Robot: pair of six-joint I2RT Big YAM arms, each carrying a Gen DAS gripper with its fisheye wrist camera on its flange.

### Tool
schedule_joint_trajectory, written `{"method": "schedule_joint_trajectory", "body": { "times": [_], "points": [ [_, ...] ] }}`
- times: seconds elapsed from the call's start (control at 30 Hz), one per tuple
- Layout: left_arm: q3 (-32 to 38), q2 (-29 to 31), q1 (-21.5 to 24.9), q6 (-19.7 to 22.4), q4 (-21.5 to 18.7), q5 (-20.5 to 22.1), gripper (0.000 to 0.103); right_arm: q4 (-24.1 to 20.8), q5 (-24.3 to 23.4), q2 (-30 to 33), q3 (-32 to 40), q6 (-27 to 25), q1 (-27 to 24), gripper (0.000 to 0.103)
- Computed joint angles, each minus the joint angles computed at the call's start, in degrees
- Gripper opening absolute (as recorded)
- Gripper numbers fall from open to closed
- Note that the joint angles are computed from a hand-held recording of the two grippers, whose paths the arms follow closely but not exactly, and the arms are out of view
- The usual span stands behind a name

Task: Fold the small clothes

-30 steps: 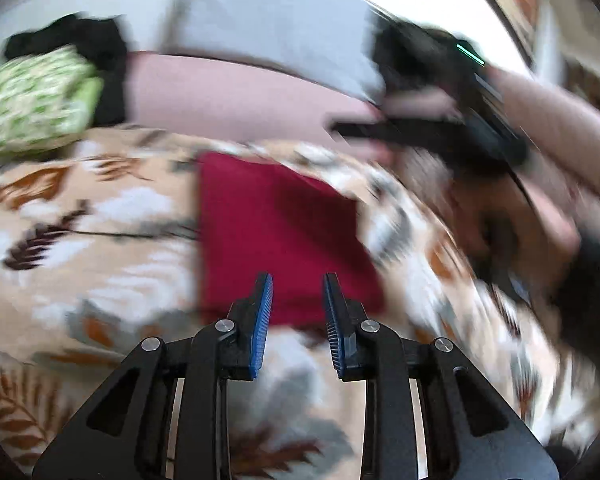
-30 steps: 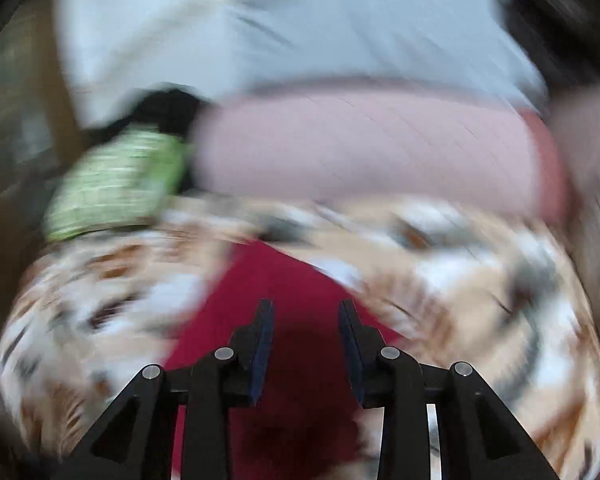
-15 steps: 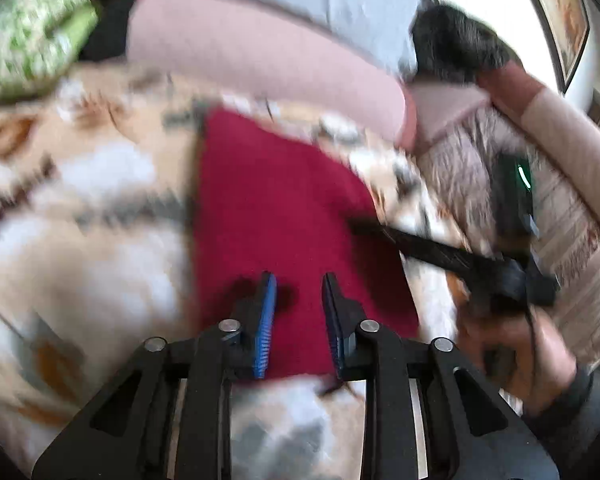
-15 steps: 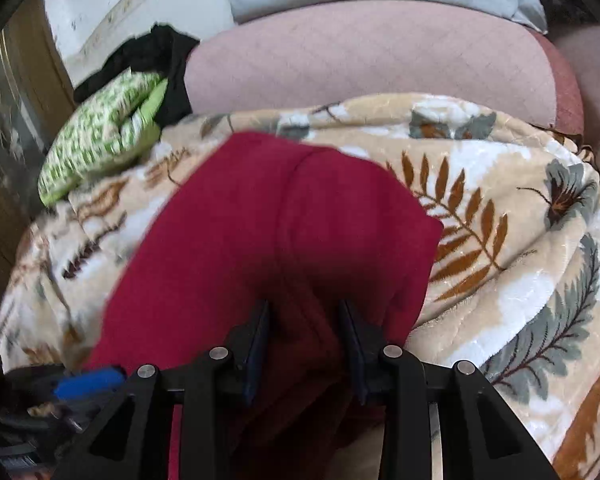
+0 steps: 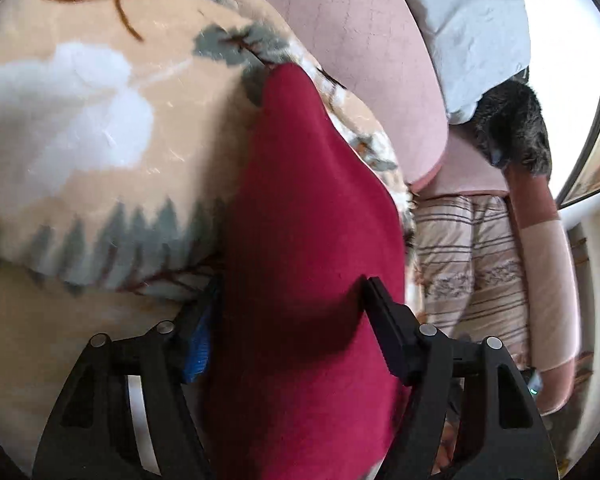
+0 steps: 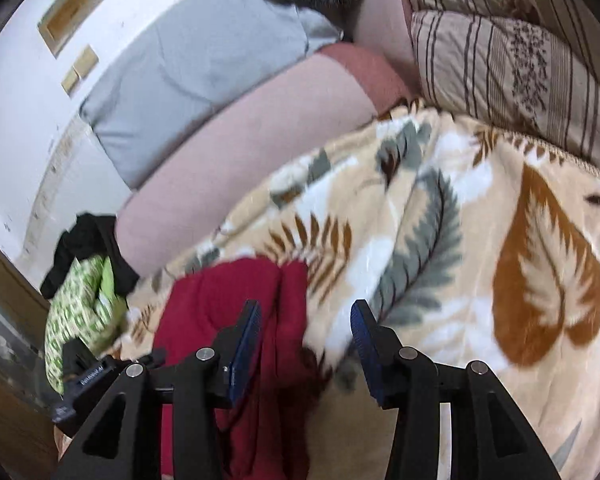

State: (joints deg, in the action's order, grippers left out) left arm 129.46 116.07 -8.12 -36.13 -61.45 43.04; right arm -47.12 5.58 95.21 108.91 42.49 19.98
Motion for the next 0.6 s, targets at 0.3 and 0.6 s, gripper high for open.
{"method": "schedule_joint_trajectory", "body": {
  "times": [0.3,0.6],
  "points": [
    [-1.62,-0.92,-0.17,-0.04,-0.03,1.58,0.068,16.88,-22.12,3.34,-4.96,10.45,-3.67,0.063],
    [-0.41,-0.28,-0.9,0.81,-1.04,-0.68,0.069,11.65,-23.36,7.21,-0.78,3.7,-1.81,0.091]
  ]
}}
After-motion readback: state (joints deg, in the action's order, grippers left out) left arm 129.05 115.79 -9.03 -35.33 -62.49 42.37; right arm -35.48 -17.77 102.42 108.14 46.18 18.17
